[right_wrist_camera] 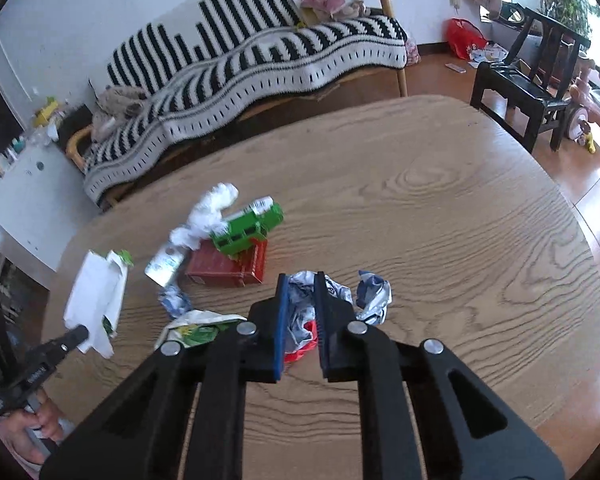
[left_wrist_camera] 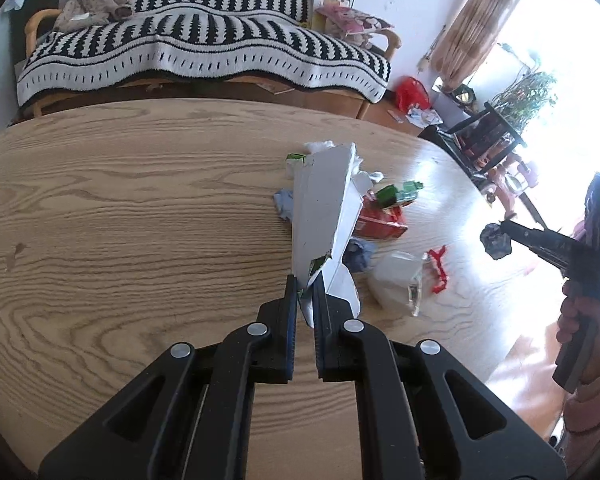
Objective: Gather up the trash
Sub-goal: 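Hold the white box in left tool while right tool grasps more crumpled wrappers, then lower both tools over the bin and open them to drop the trash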
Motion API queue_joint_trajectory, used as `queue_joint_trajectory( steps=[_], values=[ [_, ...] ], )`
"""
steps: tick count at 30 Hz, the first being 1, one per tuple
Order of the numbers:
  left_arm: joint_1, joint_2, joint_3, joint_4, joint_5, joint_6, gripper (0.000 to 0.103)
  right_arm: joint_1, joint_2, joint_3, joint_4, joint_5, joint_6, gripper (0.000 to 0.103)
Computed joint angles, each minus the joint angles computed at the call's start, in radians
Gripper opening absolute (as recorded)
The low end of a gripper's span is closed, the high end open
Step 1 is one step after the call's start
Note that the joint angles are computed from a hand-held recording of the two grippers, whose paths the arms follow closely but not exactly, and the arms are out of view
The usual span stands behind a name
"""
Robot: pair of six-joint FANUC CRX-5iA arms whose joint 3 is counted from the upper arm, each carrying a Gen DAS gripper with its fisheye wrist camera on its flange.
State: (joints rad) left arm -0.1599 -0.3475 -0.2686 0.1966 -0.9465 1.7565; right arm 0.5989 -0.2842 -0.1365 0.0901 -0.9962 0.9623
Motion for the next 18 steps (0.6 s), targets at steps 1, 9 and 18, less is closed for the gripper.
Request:
queue_joint_trajectory(
  steps=[1, 9, 18],
  values=[
    [-0.005, -0.003, 0.003, -0.004, -0.002, 0.005, 0.006, 0.002, -0.006, -0.001, 0.008, -0.002, -0.004, 0.013],
    [-0.16, 0.011, 0.086, -0.072, -0.049, 0.068, 0.006, 0.01, -0.158, -0.075, 0.02, -0.036, -0.023, 0.013],
    [-0.534, 0.172, 0.262, -0.176, -0.135, 0.143, 0.006, 0.19, -0.604, -0.325, 0.182, -0.182, -0.274, 0.013]
  ],
)
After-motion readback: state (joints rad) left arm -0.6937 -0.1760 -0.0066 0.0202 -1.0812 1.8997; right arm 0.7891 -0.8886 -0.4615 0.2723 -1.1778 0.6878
